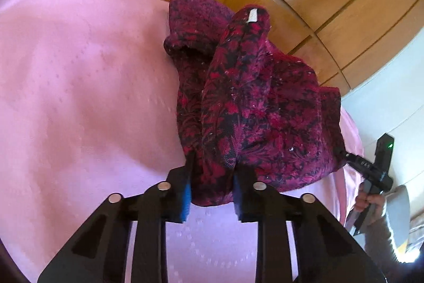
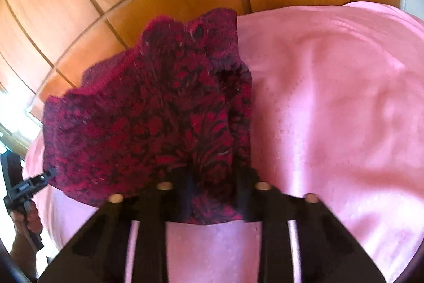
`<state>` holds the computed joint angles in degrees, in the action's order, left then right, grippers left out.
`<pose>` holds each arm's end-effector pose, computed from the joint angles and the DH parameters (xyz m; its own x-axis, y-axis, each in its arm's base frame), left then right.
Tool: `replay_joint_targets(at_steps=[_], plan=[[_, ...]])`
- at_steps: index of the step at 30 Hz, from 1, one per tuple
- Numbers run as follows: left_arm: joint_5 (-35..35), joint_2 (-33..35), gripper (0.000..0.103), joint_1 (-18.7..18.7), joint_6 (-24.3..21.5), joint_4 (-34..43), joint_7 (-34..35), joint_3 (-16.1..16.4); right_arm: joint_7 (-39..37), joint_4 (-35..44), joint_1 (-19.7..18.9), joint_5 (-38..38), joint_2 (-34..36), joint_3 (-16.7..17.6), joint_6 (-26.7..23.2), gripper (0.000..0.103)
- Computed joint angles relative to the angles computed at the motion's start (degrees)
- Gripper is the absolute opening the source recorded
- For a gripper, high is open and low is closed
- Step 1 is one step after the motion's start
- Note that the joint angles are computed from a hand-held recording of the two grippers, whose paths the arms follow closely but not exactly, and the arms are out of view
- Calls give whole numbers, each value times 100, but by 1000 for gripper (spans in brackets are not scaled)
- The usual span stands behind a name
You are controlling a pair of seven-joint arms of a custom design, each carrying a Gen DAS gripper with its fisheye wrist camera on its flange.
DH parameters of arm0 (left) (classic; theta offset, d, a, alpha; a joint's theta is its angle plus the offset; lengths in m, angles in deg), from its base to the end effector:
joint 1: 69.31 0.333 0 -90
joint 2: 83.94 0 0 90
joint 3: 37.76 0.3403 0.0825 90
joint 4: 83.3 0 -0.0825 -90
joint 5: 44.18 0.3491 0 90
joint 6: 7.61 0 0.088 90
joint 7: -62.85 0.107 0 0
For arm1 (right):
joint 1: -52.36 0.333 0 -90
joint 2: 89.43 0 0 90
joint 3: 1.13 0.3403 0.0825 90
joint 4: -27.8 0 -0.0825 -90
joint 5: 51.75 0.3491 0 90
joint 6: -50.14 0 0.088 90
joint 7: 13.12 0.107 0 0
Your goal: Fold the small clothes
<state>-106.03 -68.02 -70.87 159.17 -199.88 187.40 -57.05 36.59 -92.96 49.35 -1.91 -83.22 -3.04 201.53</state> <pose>0.5803 -0.1485 0.4036 -0.0873 -0.8547 0.5117 -0.8475 -0.2063 -0.4891 0.5624 -0.0678 0.4500 0.0373 -0.9337 -0.3561 -0.8377 0.1651 -0.5206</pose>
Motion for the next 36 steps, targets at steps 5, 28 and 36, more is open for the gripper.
replay_joint_targets(at_steps=[5,28,36], plan=[[-776,-309,18,63,-122,-237,651,-43,-357,-409,21,410,-639,-100,-276,12],[-484,-2005,45,-1107,745,-2080,-96,745,-390,-1629,377,46,-1764,-549,-237,49],[205,-1601,46,-1171,1073,-1568,66,858,-1163,-1473,1124,354,-1743,-430,1129,47]])
